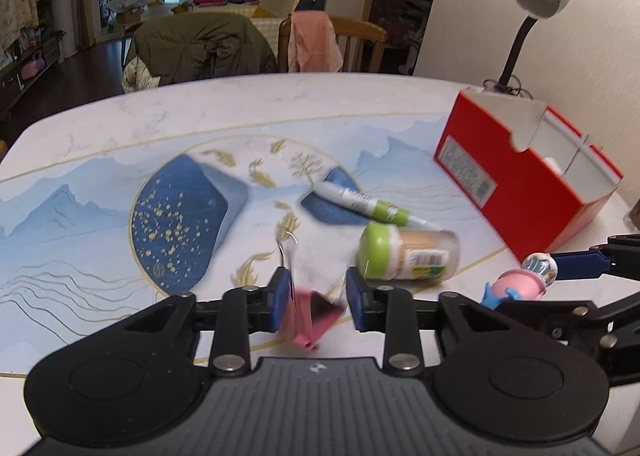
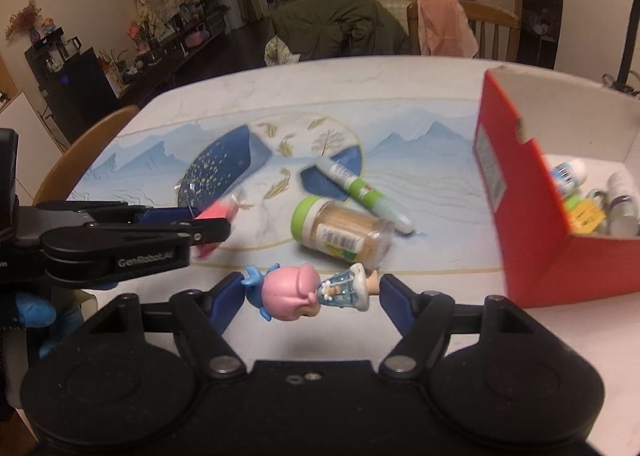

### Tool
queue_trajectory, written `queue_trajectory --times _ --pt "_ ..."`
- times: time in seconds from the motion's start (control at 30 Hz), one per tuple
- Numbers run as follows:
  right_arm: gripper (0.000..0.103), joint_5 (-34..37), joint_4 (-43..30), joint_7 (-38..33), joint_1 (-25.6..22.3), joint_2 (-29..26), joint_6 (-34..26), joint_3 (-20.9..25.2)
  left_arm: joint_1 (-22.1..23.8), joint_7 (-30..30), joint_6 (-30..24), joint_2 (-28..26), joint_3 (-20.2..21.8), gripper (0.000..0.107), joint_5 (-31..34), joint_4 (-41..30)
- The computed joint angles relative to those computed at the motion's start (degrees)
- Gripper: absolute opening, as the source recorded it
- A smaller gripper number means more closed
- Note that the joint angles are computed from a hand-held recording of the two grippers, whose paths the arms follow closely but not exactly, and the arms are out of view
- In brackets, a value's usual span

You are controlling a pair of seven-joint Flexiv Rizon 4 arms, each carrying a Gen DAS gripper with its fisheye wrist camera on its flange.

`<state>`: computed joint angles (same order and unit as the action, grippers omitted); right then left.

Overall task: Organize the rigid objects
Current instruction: 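Carry the binder clip and figurine with both tools over the red shoebox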

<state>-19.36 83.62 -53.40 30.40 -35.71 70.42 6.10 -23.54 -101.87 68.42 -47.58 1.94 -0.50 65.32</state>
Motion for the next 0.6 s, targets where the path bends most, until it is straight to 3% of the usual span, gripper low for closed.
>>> queue_trajectory --times 0.27,0.53,0.6 --pt "0.073 -1.06 6.08 2.16 -1.13 4.81 3.51 -1.72 -1.51 -1.64 -0.67 1.11 1.58 0.028 1.63 0.21" --pt "0.073 -0.73 10.10 3.54 -3.05 7.03 5.94 -1.08 -1.38 -4.52 -0.49 4.53 1.46 0.028 2.35 6.26" --pt "0.073 -0.44 10.90 3.53 -3.46 7.38 6.58 -0.71 -0.74 -4.01 -0.31 5.16 0.30 0.034 1.92 7.94"
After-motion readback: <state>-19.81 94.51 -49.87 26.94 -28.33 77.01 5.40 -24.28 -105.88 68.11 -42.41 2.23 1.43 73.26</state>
